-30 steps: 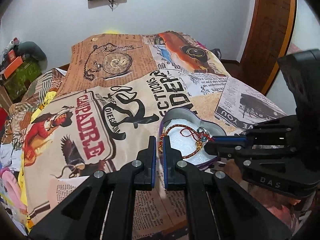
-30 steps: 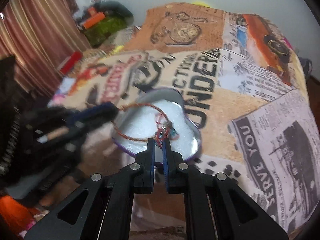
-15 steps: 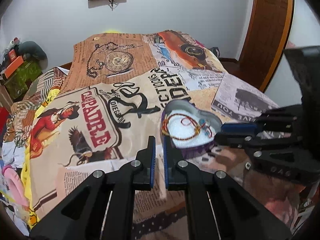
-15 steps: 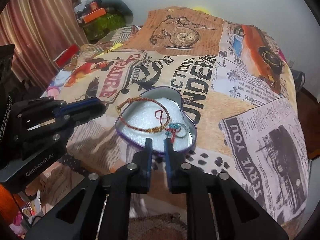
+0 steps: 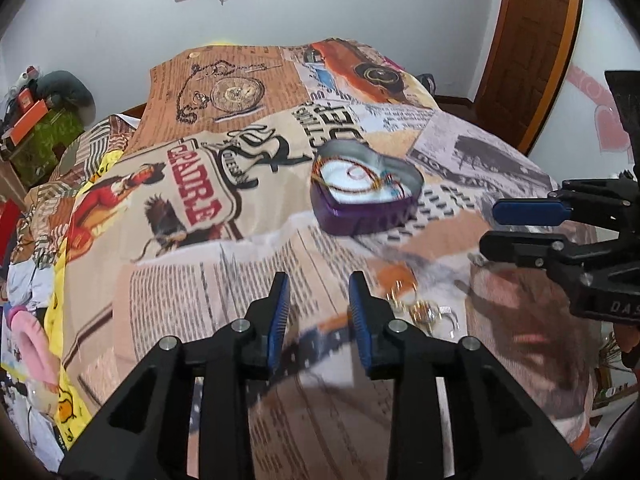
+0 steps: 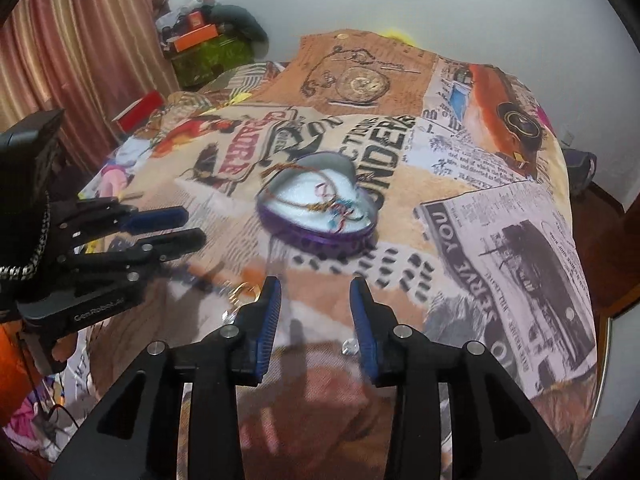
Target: Organize jewelry
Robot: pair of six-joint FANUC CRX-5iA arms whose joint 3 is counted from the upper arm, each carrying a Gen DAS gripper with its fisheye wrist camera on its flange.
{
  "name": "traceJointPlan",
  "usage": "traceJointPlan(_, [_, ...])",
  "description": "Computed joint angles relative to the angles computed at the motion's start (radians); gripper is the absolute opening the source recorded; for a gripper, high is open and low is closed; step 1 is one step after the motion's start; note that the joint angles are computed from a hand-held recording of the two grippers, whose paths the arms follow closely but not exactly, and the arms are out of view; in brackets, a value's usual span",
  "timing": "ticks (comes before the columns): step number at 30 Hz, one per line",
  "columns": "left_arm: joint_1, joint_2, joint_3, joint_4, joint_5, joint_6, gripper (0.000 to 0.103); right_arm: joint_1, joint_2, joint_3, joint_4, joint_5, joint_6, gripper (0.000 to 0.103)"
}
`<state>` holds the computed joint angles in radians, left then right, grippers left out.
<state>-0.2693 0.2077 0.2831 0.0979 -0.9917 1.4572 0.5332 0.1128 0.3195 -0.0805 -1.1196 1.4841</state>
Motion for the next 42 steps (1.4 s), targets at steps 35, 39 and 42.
traceJointPlan(35, [0.003, -0.053, -0.124, 0.102, -0.009, -0.015, 0.035, 0.051, -0.027, -0.088, -0.045, 0.002, 0.041, 0.018])
traceJointPlan(39, [-0.016, -0.03, -0.107, 0.101, 0.004, -0.041, 0.035, 0.043, -0.047, -0.104, -0.039, 0.019, 0.026, 0.018])
traceJointPlan(42, [-0.022, -0.009, -0.093, 0.123, 0.009, -0.063, 0.035, 0.031, -0.055, -0.109, -0.043, 0.026, 0.024, 0.017])
